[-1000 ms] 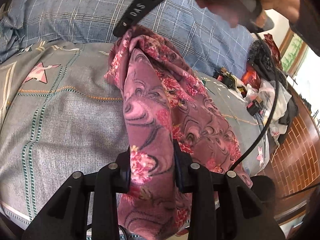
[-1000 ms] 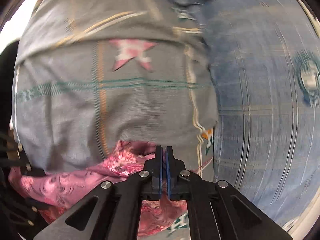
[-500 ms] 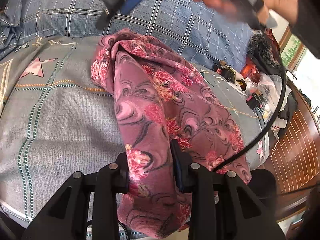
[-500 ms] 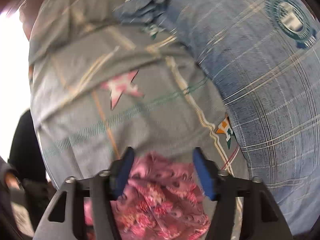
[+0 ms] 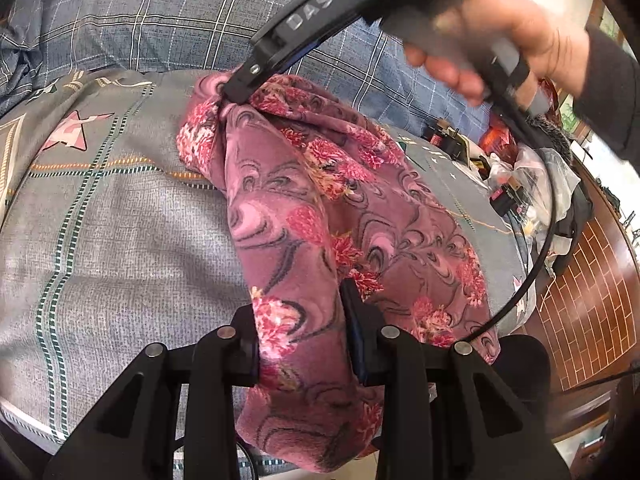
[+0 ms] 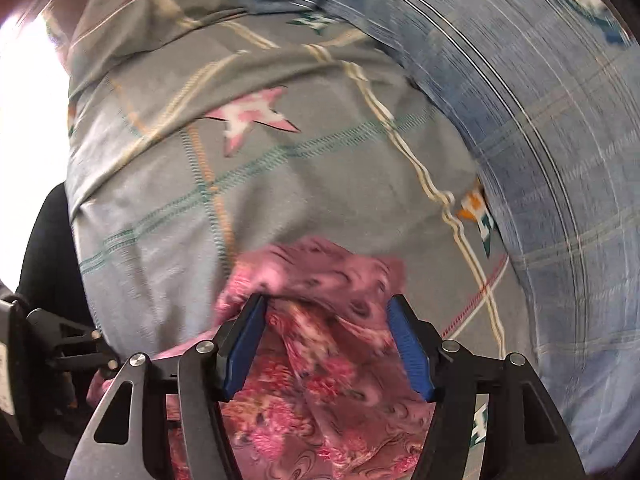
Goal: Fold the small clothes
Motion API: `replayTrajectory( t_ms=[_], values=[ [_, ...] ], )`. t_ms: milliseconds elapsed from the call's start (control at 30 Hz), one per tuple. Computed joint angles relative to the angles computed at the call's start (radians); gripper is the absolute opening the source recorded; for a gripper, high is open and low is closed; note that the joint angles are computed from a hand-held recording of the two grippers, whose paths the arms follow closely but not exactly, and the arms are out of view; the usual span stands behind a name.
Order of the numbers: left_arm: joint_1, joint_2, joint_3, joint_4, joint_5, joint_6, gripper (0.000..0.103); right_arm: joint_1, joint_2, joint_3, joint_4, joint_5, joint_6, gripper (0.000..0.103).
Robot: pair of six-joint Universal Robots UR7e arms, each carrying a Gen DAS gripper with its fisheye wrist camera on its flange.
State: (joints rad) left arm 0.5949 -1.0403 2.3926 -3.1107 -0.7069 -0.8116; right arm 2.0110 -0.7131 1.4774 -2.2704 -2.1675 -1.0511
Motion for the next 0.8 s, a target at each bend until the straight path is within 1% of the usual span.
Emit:
replayTrajectory(
  t_ms=[33,67,100,133,200,267,300,333,400,433,467,500,533,567,600,633,667,700,733,767,800],
  values=[
    [0.002,-0.002,0.0,0.001,-0.003,-0.004,0.03,-0.003,-0.002,0.022,-0.051,0.012,-0.024,0.062],
    [0.003,-0.003,0.0,0.0,-0.004,-0.006,0.03,-0.006,-0.004,0.041,-0.09,0.025,-0.036,0.055],
    [0.003,-0.004,0.001,0.001,-0.005,-0.008,0.03,-0.01,-0.006,0.046,-0.088,0.055,-0.024,0.016],
    [0.002,-0.006,0.001,0.006,-0.007,-0.011,0.03,-0.01,-0.009,0.057,-0.112,0.079,-0.013,0.004],
    [-0.001,-0.001,0.0,0.011,0.0,-0.008,0.03,-0.005,-0.015,0.079,-0.188,0.109,-0.05,0.003],
    [-0.001,0.007,-0.004,0.021,0.009,-0.007,0.03,-0.005,0.0,0.067,-0.24,0.115,-0.03,0.003],
    [0.002,0.008,-0.006,0.025,0.004,-0.01,0.03,-0.008,0.02,0.051,-0.273,0.112,-0.006,0.0],
    [0.003,0.008,-0.005,0.024,0.002,-0.013,0.03,-0.013,0.046,0.024,-0.297,0.1,0.032,0.0],
    [0.008,-0.01,-0.006,0.04,-0.019,-0.011,0.03,-0.024,0.092,-0.032,-0.289,0.055,0.124,0.0],
    [0.012,-0.038,0.0,0.052,-0.05,-0.003,0.03,-0.033,0.095,-0.04,-0.301,0.062,0.161,0.0],
    [0.012,-0.061,0.008,0.053,-0.069,0.008,0.03,-0.04,0.083,-0.044,-0.28,0.096,0.178,0.0],
    [0.012,-0.092,0.021,0.049,-0.087,0.022,0.03,-0.052,0.057,-0.043,-0.252,0.153,0.208,0.001],
    [0.011,-0.132,0.037,0.042,-0.103,0.036,0.03,-0.064,0.024,-0.039,-0.237,0.194,0.251,0.008],
    [0.014,-0.175,0.049,0.035,-0.118,0.055,0.031,-0.073,0.0,-0.037,-0.224,0.215,0.29,0.014],
    [0.018,-0.206,0.05,0.04,-0.116,0.068,0.035,-0.093,-0.043,-0.024,-0.209,0.254,0.345,0.029],
    [0.022,-0.237,0.043,0.06,-0.096,0.083,0.039,-0.112,-0.078,-0.002,-0.225,0.283,0.375,0.042],
    [0.033,-0.257,0.024,0.087,-0.073,0.107,0.049,-0.134,-0.107,0.017,-0.247,0.31,0.406,0.046],
    [0.049,-0.264,0.001,0.109,-0.061,0.131,0.054,-0.161,-0.148,0.052,-0.271,0.336,0.457,0.052],
    [0.083,-0.262,-0.045,0.137,-0.061,0.171,0.054,-0.194,-0.185,0.084,-0.292,0.351,0.517,0.056],
    [0.11,-0.256,-0.077,0.152,-0.078,0.196,0.054,-0.214,-0.204,0.104,-0.307,0.354,0.554,0.056],
    [0.152,-0.24,-0.132,0.172,-0.114,0.232,0.054,-0.239,-0.224,0.131,-0.323,0.361,0.582,0.056]
  ],
)
